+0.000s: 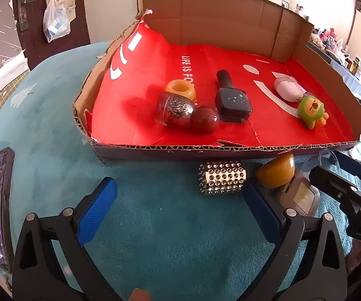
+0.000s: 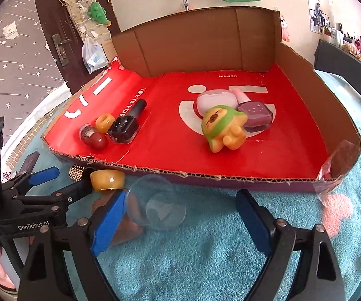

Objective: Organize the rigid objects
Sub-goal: 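Grasp the gold studded cylinder with the left tool while the right tool grasps the clear glass cup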

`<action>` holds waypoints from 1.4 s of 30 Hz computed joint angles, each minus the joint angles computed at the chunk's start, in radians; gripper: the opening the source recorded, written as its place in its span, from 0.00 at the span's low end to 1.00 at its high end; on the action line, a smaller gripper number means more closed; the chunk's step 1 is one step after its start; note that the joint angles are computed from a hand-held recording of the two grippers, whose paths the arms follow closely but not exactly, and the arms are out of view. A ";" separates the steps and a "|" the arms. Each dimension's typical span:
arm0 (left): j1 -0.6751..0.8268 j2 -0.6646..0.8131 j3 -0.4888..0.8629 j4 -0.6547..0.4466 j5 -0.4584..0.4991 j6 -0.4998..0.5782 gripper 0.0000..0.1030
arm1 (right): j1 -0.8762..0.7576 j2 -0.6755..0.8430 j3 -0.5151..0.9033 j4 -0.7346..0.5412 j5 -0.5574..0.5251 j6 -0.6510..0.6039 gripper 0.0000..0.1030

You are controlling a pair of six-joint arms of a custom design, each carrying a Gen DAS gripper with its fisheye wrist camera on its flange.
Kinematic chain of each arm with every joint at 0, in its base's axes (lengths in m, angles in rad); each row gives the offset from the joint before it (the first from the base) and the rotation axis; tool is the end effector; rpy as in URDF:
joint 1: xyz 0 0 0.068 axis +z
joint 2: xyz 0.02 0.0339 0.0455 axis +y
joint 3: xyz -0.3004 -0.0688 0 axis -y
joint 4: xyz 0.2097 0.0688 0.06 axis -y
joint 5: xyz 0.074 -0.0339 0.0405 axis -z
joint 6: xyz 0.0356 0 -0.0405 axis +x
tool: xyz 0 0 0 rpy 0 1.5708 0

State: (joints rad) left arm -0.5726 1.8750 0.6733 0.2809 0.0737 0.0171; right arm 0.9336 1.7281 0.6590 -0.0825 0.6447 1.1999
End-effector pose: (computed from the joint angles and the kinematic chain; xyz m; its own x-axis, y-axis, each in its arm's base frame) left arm 0.2573 -0.1690 0.1390 -0.6591 0.4452 -0.6061 0.5892 0.8066 -0.0483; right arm 0.1732 0.1980 0.1616 -0.6601 0.3603 -0.6591 0.3264 0.9279 0.1804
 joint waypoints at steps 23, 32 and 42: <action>-0.055 0.000 -0.012 0.036 -0.017 0.047 0.66 | 0.029 -0.014 -0.018 0.050 0.009 -0.029 0.53; -0.069 -0.003 -0.020 0.050 -0.028 0.058 0.49 | 0.054 0.033 0.056 -0.061 0.050 -0.018 0.47; -0.068 -0.014 -0.038 0.070 0.003 0.077 0.29 | 0.056 0.028 0.036 -0.031 0.044 -0.022 0.44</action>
State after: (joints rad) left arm -0.6401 1.8615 0.6355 0.3507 0.0762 0.0940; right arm 0.9894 1.7556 0.6955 -0.1139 0.6887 1.1775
